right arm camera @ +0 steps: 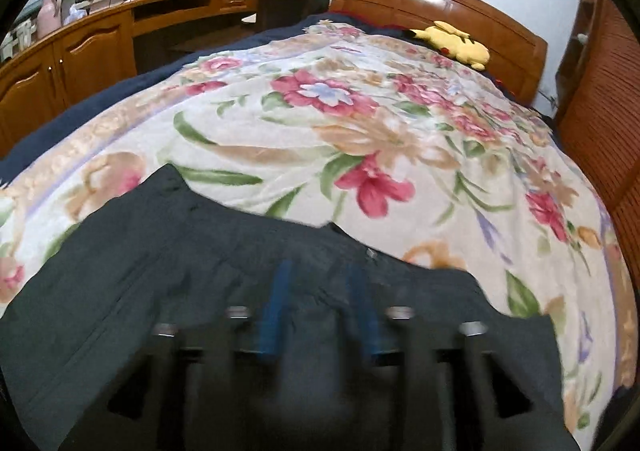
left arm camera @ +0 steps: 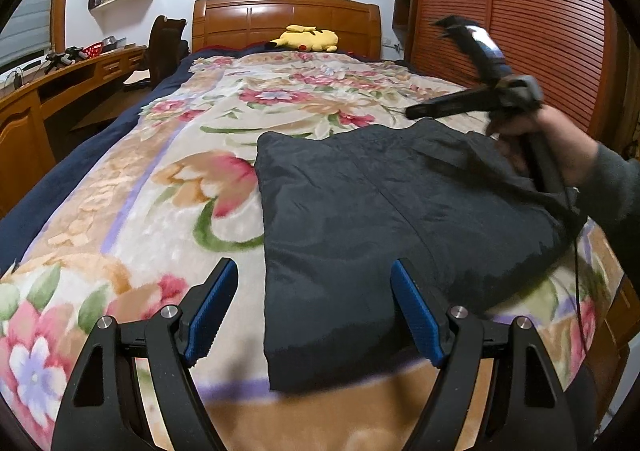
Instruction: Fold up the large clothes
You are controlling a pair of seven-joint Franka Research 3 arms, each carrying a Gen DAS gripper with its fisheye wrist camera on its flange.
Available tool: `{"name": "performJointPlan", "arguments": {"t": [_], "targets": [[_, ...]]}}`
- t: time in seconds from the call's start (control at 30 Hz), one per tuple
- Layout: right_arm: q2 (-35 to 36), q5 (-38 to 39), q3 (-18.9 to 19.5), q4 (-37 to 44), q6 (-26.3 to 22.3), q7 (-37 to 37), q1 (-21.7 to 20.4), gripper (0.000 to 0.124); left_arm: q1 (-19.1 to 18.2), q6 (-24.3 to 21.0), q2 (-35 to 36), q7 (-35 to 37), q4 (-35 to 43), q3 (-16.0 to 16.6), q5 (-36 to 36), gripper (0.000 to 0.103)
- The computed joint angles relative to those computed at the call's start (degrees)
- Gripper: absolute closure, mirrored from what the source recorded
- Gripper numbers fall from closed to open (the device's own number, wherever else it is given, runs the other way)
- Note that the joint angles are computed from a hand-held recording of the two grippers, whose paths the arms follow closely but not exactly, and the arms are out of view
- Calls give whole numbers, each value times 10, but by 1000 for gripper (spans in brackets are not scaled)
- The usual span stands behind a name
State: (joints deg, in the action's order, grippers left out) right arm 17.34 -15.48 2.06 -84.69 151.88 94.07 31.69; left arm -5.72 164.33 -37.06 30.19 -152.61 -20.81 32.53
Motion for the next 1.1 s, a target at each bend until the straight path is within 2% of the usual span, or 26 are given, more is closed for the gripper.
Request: {"name": "performJointPlan", "arguments": {"t": [0.03,0.07,0.23,0.33,0.4,0.5,0.63,0.7,0.73,0.87,0.93,1.03,1.07,1.1], "targets": [[-28,3,1,-36,13,-3,-4,56,-4,-1,-4,0,-2,1,-2,23],[-59,12,6,-79,31,-14,-13,55,-11,-4,-8,1,-4,3,-6,23],[-216,38,20,-276,97,-22,-60,54,-29,-20,-19,11,-7,3,-15,23],[-284,58,28,-363,116,-30,-86,54,-27,-33,-26,3,-7,-10,-12,23],[-316,57,40,-406,124,-25,-109,54,-17,-41,-36,-11,-6,-28,2,23],[-355,71,56,-457,138,-19,-140,54,-26,-46,-37,-16,-5,-26,6,23],[-401,129,60,-507,149,-40,-150,54,-31,-55,-33,-24,-1,-27,10,23],[-417,142,75,-521,156,-37,-164,54,-32,-58,-27,-30,1,-28,12,23],[-417,151,77,-523,161,-41,-164,54,-33,-59,-23,-32,2,-28,13,23],[-431,210,61,-550,188,-79,-122,54,-33,-70,-5,-47,7,-30,15,23],[-432,225,67,-561,207,-94,-110,54,-35,-78,0,-51,10,-30,19,23],[-422,255,56,-570,226,-130,-71,54,-40,-93,3,-59,11,-29,23,23],[-416,257,63,-572,231,-135,-73,54,-44,-99,3,-61,11,-28,23,23],[-416,249,84,-581,242,-126,-95,54,-46,-104,2,-63,11,-27,23,23]]}}
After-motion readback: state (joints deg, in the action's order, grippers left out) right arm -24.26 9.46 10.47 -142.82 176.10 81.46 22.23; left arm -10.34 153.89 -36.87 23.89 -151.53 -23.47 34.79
